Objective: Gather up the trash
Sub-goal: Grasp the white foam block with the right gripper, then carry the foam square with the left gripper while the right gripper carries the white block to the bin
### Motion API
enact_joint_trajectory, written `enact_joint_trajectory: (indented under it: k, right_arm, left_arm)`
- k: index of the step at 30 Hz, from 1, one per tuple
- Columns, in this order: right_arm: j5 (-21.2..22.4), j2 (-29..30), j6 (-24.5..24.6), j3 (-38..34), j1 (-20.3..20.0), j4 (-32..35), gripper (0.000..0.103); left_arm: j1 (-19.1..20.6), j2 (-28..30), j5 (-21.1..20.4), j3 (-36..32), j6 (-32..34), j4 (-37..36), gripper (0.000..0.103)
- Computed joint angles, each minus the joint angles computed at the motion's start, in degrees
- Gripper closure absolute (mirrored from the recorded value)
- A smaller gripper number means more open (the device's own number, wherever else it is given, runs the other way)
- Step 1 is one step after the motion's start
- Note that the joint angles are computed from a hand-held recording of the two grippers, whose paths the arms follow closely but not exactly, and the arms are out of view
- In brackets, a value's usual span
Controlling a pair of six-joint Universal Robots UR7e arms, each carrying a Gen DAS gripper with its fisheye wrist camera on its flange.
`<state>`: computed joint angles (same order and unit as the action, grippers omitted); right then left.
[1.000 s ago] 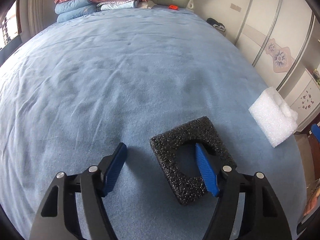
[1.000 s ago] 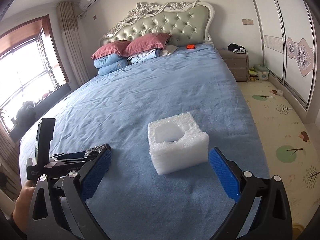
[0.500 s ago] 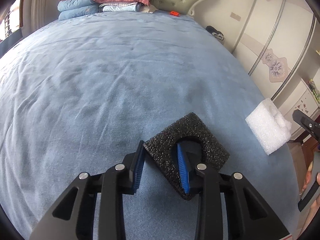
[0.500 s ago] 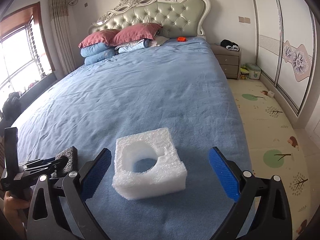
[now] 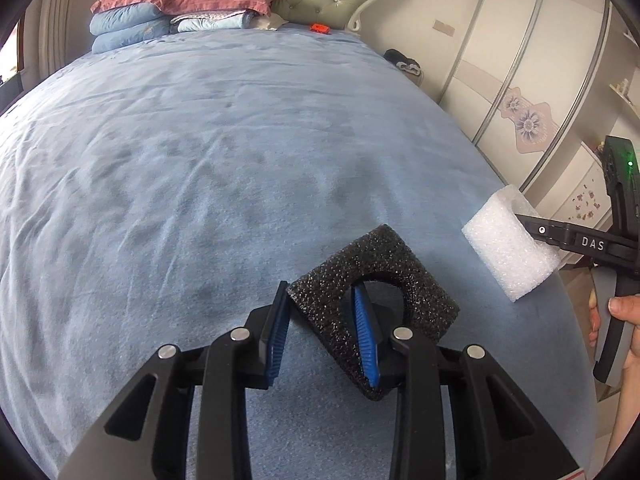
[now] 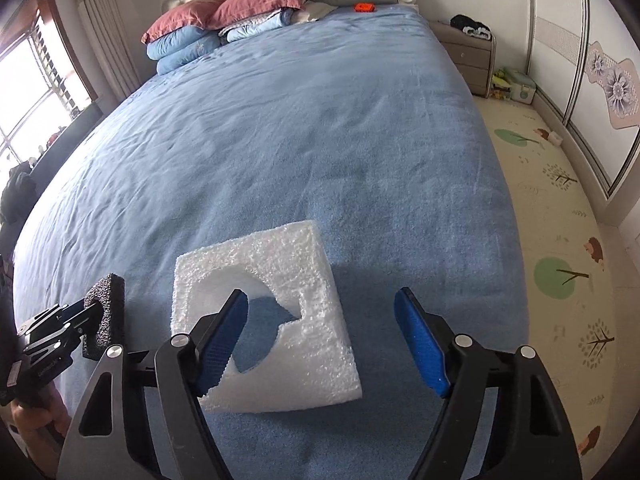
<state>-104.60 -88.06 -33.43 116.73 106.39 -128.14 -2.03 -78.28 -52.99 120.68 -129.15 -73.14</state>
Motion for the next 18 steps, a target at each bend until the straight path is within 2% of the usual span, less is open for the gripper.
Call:
enact_joint_trajectory:
  k: [1, 2, 3, 4, 6, 9, 12, 18]
  right_arm:
    - [-0.3, 0.6, 0.6, -0.5, 0.0, 0.9, 0.036]
    - [-0.8, 1.1, 1.2, -0.8, 0.0, 2.0, 0.053]
    - [-0.4, 1.5, 1.6, -1.3, -0.2, 3.8, 0.064]
    - [-0.1, 1.2, 1.5, -1.2, -0.2, 4.4, 0.064]
    - [-1.3, -0.5, -1.1, 1.0, 0.5, 1.3, 0.068]
    - [0.0, -4.4, -2.6, 3.3, 0.0, 0.8, 0.070]
    - [3.3, -9.1, -3.0, 4.4, -1.2, 4.6, 0.070]
    - [9.4, -23.1, -8.7, 6.6, -4.2, 14.8, 0.070]
  left_arm:
    - [0.1, 0.3, 0.0, -0.2, 0.3, 0.1, 0.071]
    - [0.1, 0.6, 0.1, -0.4, 0.8, 0.1, 0.071]
    - [0.1, 0.8, 0.2, -0.5, 1.0, 0.1, 0.071]
    - [0.1, 0.9, 0.3, -0.6, 1.4, 0.0, 0.071]
    - [-0.1, 1.3, 0.4, -0.8, 1.8, 0.0, 0.072]
    - [-0.3, 1.8, 0.7, -1.0, 3.9, -1.5, 0.072]
    - [-1.0, 2.5, 1.6, -1.0, 6.2, -4.6, 0.073]
    - [-3.2, 6.7, 2.0, -2.4, 13.8, -13.1, 0.073]
